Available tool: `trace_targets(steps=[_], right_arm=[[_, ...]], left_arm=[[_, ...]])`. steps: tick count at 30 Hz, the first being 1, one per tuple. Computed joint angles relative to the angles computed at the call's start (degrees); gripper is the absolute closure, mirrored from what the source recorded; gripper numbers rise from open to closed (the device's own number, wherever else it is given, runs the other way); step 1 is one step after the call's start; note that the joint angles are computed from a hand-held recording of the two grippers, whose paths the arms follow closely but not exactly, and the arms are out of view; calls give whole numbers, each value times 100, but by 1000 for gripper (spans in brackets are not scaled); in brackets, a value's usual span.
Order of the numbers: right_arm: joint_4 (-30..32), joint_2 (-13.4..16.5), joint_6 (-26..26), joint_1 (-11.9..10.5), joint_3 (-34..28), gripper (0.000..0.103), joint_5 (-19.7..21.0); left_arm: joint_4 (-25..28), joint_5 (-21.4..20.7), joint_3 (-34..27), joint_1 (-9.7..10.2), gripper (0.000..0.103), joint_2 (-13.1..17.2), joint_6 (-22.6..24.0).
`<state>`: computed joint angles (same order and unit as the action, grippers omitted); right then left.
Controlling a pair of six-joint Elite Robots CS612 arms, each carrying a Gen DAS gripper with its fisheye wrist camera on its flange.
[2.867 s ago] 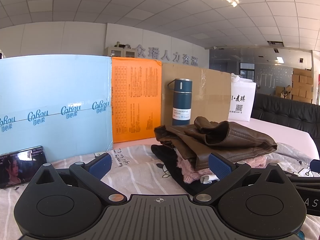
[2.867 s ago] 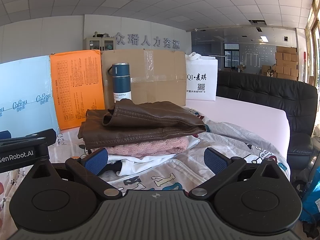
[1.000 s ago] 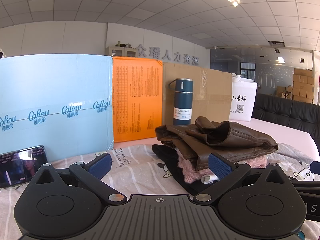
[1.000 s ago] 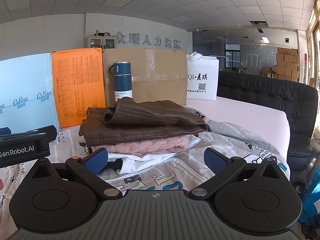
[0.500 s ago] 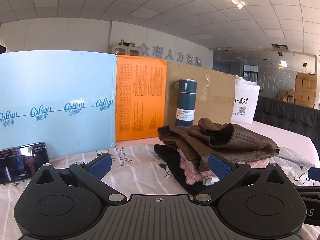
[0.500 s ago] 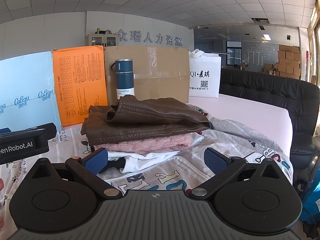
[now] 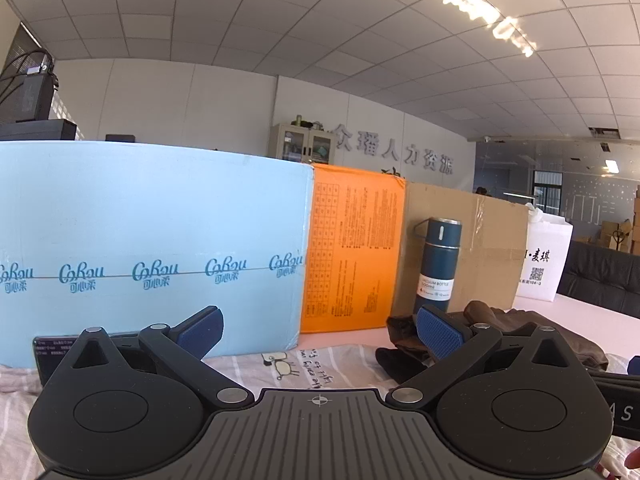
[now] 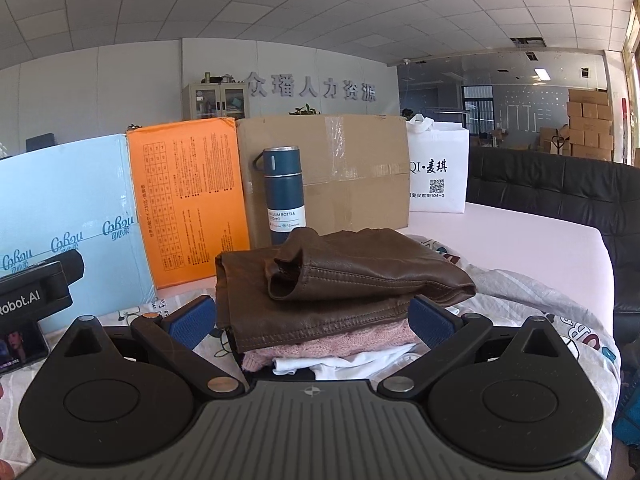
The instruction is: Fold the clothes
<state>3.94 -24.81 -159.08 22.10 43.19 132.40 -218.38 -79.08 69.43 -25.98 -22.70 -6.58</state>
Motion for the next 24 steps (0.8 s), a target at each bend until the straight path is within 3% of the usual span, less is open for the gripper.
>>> trace_targets(steps=[5, 12, 17, 24], right_arm=[[154, 139, -100, -20, -521, 0, -189], [-26, 167, -428, -30, -892, 0, -858], [-179, 199, -355, -23, -1120, 0, -1440], [-665, 129, -427, -29, -884, 0, -2165]], left_arm=[[-91, 90, -59, 94, 0, -23, -75], [-307, 819, -162, 179, 0, -28, -262], [-570, 1190, -91, 266, 0, -101, -320], [-857, 1559, 27, 322, 0, -181, -227]])
